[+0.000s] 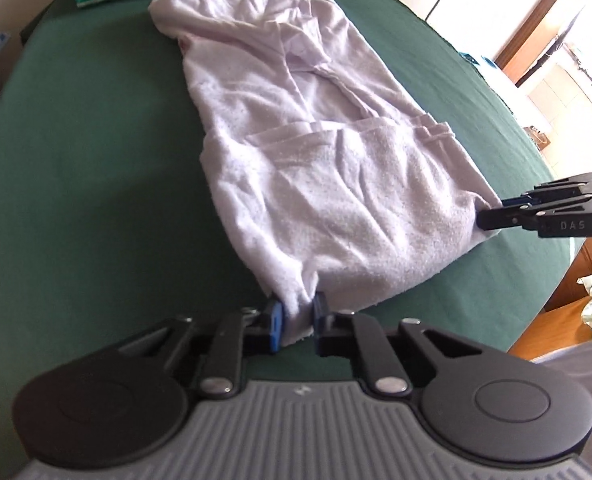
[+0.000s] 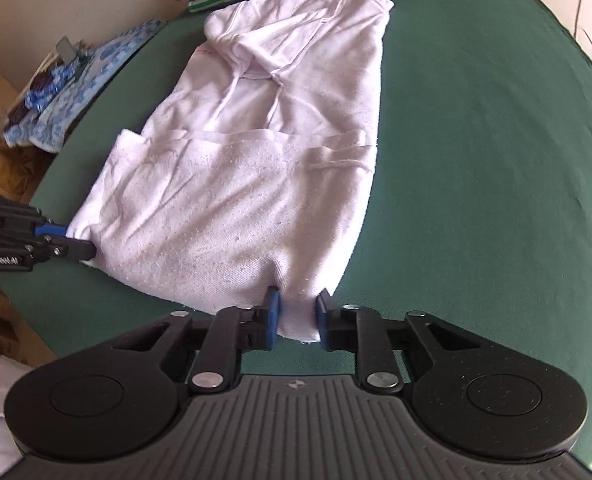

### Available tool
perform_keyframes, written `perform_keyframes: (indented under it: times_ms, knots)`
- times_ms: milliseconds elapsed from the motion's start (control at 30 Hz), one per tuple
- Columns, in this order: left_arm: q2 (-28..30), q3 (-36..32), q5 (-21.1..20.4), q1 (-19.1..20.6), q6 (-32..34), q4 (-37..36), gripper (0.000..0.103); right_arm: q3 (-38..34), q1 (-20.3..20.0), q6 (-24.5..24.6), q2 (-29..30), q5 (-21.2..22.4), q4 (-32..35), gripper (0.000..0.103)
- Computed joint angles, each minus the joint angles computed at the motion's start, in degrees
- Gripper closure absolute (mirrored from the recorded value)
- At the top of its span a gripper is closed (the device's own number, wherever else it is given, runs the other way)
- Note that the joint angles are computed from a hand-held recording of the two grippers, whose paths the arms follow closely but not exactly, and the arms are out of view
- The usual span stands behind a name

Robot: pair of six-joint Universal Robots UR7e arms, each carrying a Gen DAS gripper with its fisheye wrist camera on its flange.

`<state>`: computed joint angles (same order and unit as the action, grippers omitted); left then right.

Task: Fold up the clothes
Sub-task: 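Close the left tool on the robe side edge while the right tool grasps it too, then lift the robe side with both tools and fold it lengthwise over the robe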

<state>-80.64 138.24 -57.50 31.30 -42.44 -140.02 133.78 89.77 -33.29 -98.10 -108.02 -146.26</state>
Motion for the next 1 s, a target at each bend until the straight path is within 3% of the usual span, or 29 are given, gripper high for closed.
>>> perform_keyframes:
  times_ms: [133,233,467,567,667,700,733,900,1000]
  knots:
    - [-2.03,0.51,0.07,-1.38,-1.28,-0.41,0.097,-1.37,-0.86,1.4,-2.31,2.97,3.36,0.089]
    - [-2.74,0.19,-0.07,-2.04,-1.55,0.17,0.098,-2.2,-0.67,1.76,-3.3,2.87,6.27,0.091]
    - [-5.82,-0.26,-3.67,-3.74,-3.4,5.84,0.098,-4.35,0.1,0.28,-7.05,0.34,18.44,0.096]
    - [-4.6,-0.52,-3.58,-2.69,-4.86,7.91,0.098,-3.49,0.43,-1.53,-6.78,-1.7,17.35,0.096]
    - [-3.07,-0.95,-3.05,-2.01,-5.08,7.48,0.098,-2.49,0.79,-3.42,-6.06,-2.48,14.84,0.075]
    - [-2.47,-1.32,-2.56,-2.23,-4.77,7.73,0.098,-1.66,0.9,-4.61,-6.1,-2.54,12.81,0.059]
    - [-1.9,-1.54,-1.88,-2.81,-4.58,8.42,0.098,-0.8,0.99,-5.84,-6.12,-2.58,10.7,0.049]
    - [-1.08,-2.06,-2.42,-1.87,-4.19,9.46,0.097,0.07,0.87,-7.03,-4.24,-2.21,7.65,0.048]
    - [-0.7,-1.82,-2.23,-1.85,-3.93,9.0,0.096,1.04,0.56,-7.43,-3.7,-1.27,5.51,0.059]
